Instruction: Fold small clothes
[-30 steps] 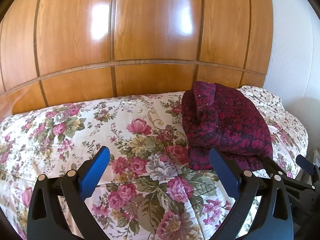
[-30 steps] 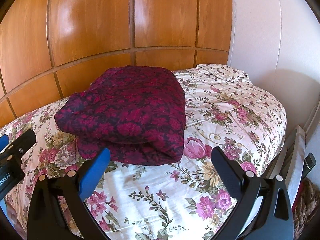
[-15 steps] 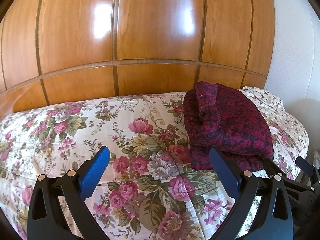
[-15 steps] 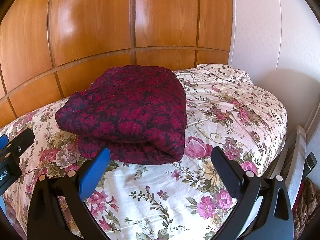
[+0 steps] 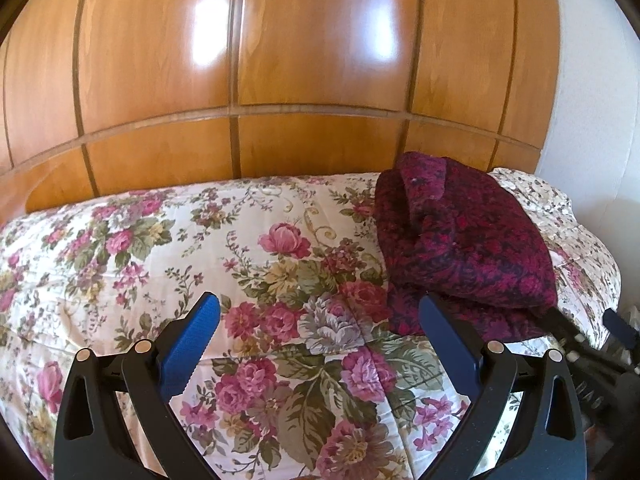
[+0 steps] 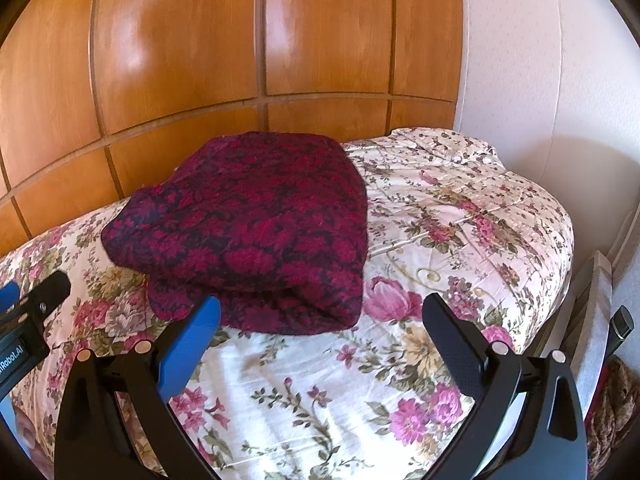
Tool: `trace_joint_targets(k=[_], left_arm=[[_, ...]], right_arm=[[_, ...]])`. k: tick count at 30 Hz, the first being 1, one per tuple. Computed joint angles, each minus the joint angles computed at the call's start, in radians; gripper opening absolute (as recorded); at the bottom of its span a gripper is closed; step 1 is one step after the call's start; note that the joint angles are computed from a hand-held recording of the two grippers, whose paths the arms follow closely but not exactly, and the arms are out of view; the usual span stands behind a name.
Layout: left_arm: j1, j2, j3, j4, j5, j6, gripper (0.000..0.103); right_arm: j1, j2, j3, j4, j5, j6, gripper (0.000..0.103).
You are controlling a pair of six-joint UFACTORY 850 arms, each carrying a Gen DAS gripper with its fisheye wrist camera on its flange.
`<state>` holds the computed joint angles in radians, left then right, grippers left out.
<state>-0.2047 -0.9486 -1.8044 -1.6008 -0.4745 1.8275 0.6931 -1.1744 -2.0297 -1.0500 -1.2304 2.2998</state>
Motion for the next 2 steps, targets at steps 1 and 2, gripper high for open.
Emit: trace_joint_targets(k=[1, 2], left_arm=[[0.0, -0.002, -0.001, 0.004, 0.004, -0.007, 0.098], [-0.001, -0.005, -0.006, 0.012, 0.007, -0.016, 0.098]], right_arm=[[-0.002, 0.01, 0.018, -0.002, -0.002, 0.012, 0.101], [-0.005, 0.02, 0.034, -0.004, -0.003, 0.023, 0.101]])
